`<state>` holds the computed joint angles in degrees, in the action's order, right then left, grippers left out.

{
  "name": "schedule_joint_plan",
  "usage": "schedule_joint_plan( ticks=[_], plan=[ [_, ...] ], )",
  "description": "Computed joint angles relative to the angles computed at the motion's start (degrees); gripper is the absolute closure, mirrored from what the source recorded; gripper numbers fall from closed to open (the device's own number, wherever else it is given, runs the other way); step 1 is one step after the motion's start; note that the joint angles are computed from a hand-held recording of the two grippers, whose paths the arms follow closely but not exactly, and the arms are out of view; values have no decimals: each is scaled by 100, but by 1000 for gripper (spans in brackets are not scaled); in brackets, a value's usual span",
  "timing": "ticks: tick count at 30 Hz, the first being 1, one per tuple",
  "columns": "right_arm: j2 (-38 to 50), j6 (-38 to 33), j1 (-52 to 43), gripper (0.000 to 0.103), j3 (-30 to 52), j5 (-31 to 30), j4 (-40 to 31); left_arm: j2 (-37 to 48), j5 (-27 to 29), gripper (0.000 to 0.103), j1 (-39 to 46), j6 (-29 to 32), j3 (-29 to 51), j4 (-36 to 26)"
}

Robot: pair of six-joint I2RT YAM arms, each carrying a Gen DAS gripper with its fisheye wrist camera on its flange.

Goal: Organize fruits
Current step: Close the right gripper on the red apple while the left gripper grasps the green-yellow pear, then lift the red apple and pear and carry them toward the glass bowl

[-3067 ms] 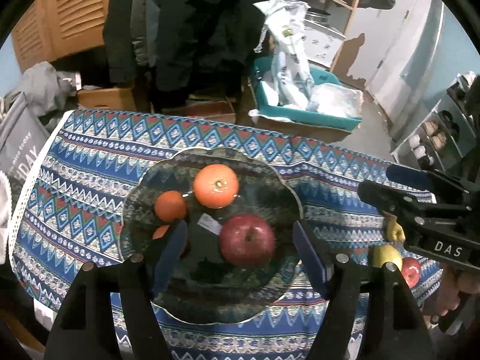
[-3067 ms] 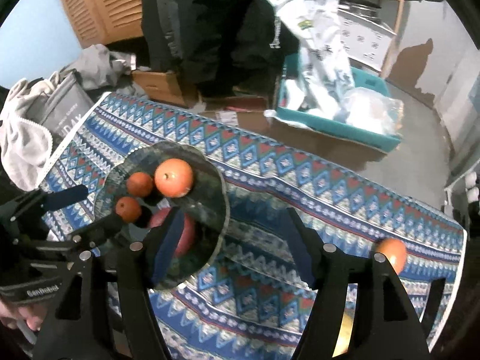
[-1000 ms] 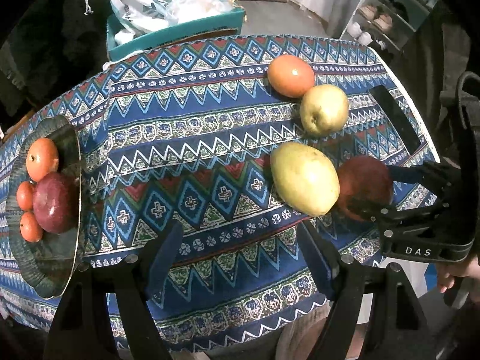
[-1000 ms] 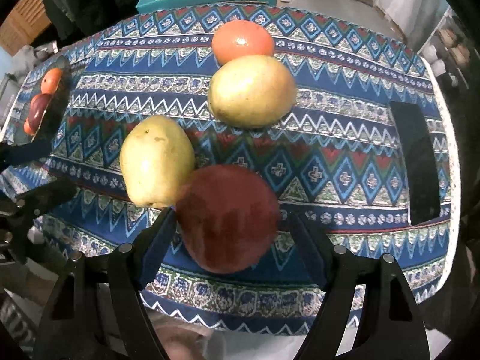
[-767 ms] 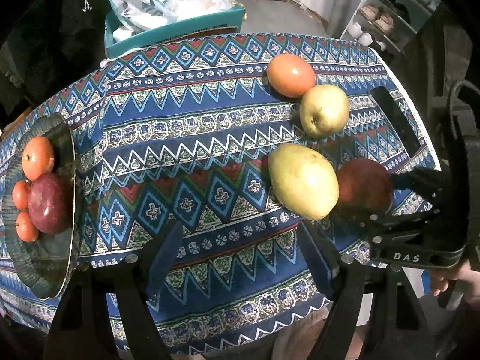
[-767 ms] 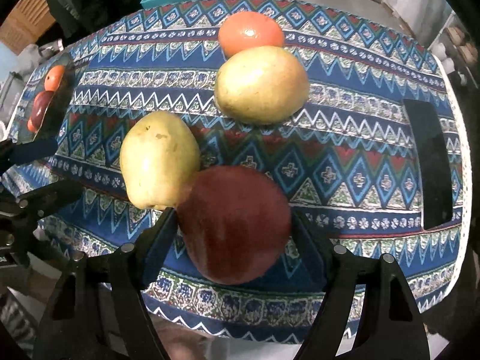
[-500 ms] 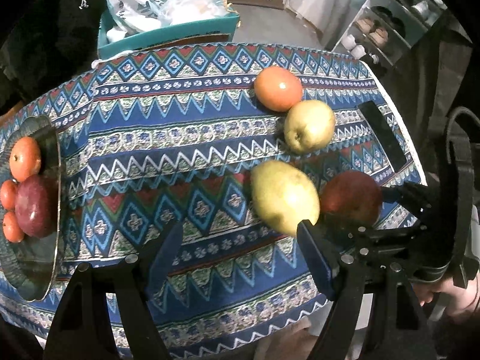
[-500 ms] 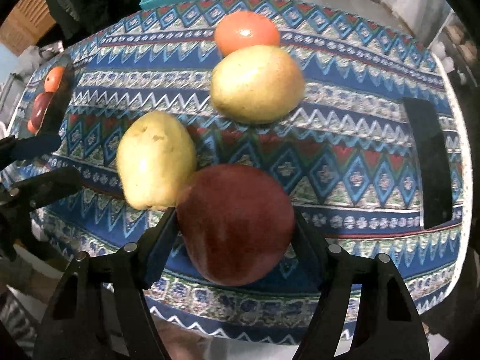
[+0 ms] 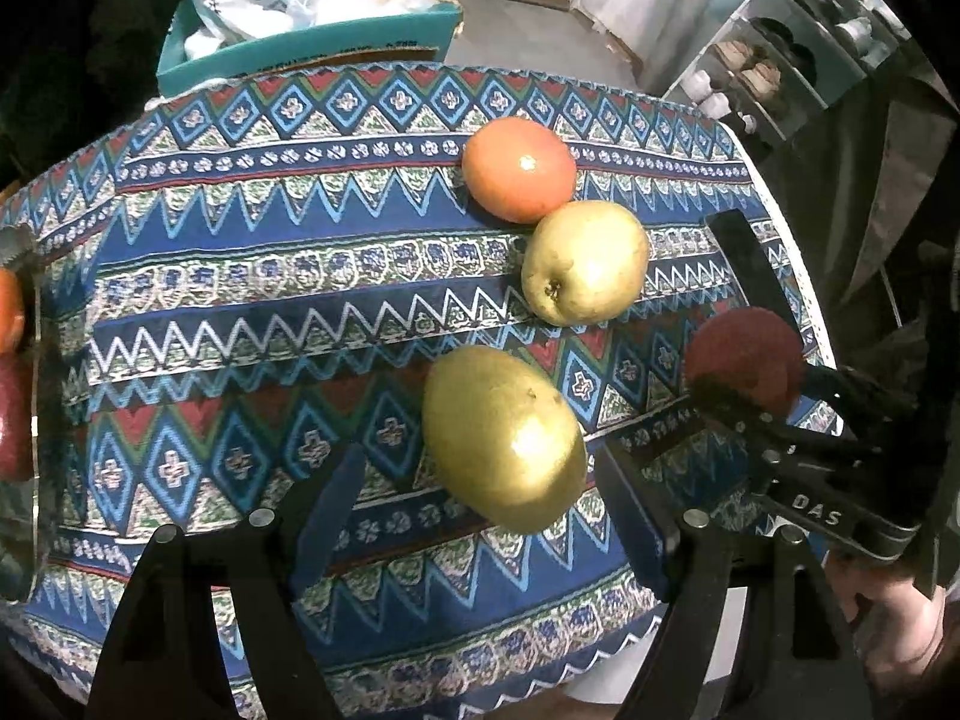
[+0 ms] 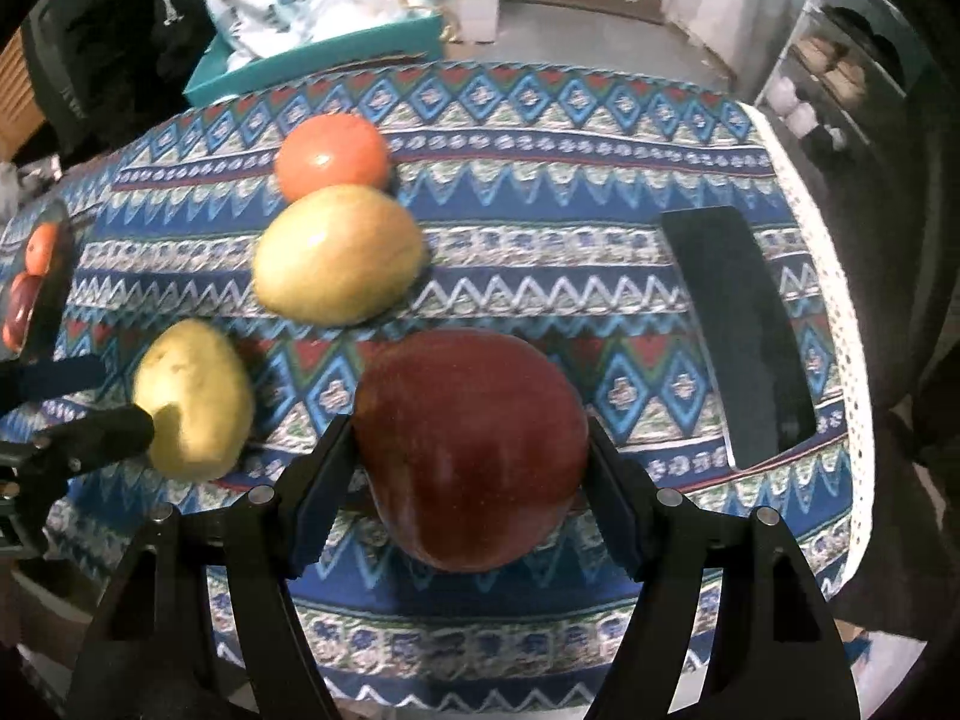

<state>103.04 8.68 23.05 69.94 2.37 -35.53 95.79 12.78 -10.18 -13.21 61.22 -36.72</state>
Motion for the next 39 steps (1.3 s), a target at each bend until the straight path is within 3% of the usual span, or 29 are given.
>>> schedule_joint_plan(
  ticks=[13, 15, 17, 22, 39],
  plan=[
    [90, 47, -216, 30, -49, -119, 219, 824, 44, 23, -348, -446, 409, 197],
    [75, 50, -236, 30, -62, -154, 242, 905, 4, 26, -426, -463, 454, 238],
    [56, 47, -246, 30, -76, -195, 263, 1008, -157, 35, -538, -465, 527, 209],
    [-7, 75, -259, 30, -98, -298, 300, 1051, -241, 36, -615, -451, 522, 338],
    [-271, 150, -140, 30, 8, -403, 360, 87, -634, 36, -285, 151, -102, 336]
  ],
)
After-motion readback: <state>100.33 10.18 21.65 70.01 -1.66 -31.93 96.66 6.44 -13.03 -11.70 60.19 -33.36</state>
